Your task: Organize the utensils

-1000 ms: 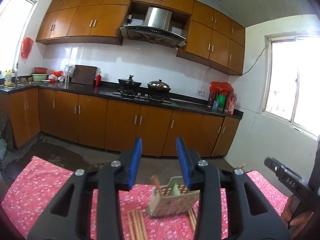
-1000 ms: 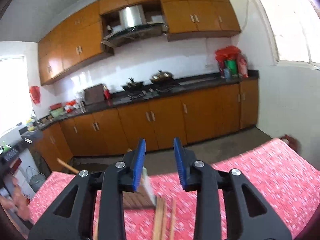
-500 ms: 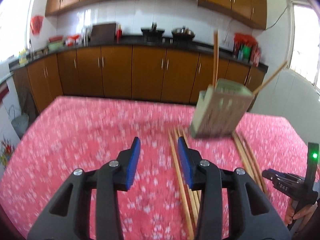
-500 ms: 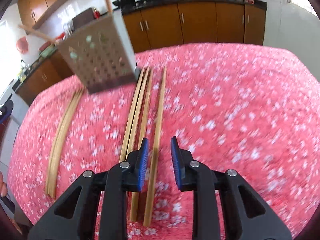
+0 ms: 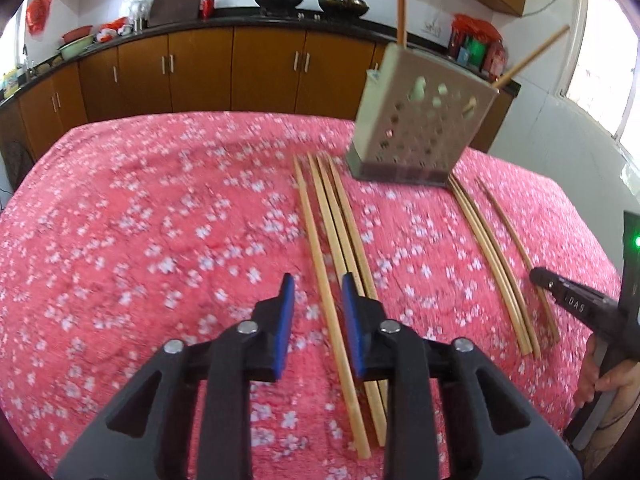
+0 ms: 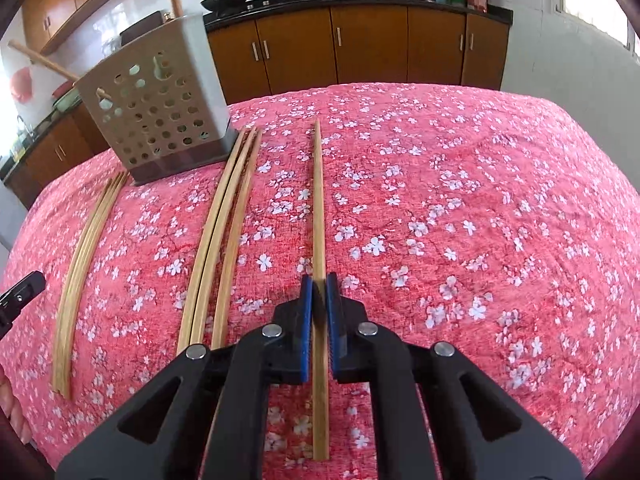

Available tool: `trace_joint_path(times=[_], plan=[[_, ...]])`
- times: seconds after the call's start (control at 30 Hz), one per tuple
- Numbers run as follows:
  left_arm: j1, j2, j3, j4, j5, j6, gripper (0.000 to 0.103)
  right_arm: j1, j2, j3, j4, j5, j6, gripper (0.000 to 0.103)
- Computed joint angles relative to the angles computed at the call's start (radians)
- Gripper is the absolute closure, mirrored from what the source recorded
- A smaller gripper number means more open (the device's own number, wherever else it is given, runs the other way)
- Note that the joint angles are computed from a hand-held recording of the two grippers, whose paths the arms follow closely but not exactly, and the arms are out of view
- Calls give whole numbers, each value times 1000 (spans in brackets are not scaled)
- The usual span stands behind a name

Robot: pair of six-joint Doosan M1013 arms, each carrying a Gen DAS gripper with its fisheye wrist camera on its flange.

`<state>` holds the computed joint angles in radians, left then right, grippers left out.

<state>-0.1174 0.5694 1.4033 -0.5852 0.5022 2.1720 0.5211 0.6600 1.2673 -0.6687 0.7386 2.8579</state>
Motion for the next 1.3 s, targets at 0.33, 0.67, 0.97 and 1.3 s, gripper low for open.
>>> trace_joint_path(times=[0.33, 0.67, 0.97, 1.3], plan=[[-17, 18, -9, 103, 38, -70, 89, 0, 2, 1, -6, -6, 3, 95], [-22, 42, -53, 254, 31, -194, 95, 3, 7, -7, -8, 0, -31, 95], [19, 80, -115, 281, 41, -294, 92, -11, 12, -7, -38, 26, 22, 95], [8, 78, -112, 320, 34, -324, 92, -13, 10, -3, -37, 17, 26, 94]])
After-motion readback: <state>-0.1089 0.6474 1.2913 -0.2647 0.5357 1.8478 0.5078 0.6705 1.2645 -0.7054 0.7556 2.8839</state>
